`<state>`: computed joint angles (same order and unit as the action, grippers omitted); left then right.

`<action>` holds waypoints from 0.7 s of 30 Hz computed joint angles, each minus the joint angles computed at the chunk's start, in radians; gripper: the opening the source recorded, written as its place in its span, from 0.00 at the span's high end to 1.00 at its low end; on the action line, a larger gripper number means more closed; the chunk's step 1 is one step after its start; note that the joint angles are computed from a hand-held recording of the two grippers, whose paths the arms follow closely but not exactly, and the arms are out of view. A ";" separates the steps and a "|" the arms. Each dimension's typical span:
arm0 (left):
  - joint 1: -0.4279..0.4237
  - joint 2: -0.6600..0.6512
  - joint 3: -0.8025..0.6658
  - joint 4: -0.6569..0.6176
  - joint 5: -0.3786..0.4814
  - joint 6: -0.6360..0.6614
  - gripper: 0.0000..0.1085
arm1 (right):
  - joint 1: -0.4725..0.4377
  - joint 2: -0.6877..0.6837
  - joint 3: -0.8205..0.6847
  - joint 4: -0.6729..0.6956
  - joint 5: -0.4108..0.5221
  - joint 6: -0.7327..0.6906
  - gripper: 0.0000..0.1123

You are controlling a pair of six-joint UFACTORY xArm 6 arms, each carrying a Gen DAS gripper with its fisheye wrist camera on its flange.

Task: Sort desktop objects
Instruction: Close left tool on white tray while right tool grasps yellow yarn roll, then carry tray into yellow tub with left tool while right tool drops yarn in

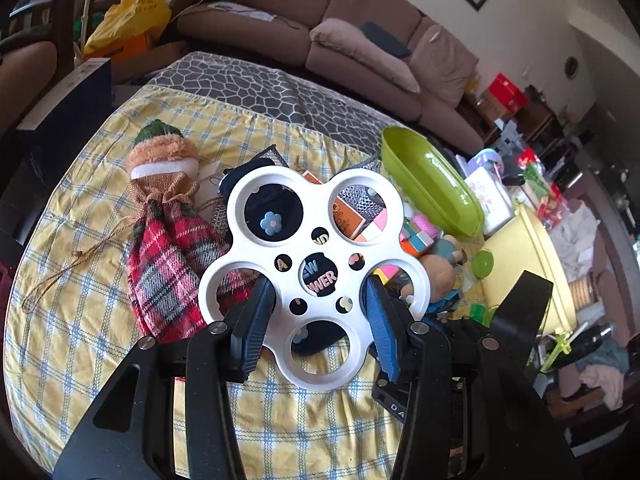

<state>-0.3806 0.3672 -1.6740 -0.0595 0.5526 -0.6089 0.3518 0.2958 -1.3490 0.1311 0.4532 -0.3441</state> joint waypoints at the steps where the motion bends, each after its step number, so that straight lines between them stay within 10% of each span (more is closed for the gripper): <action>1: 0.000 0.000 0.000 -0.002 0.000 0.000 0.60 | 0.008 0.007 -0.004 -0.017 0.005 0.004 0.53; 6: 0.005 0.000 0.005 -0.021 -0.008 0.003 0.60 | 0.029 0.026 0.016 -0.303 -0.030 0.171 0.73; 21: -0.019 0.045 -0.066 -0.019 0.000 0.004 0.60 | -0.042 -0.096 0.045 0.385 -0.030 -0.252 0.75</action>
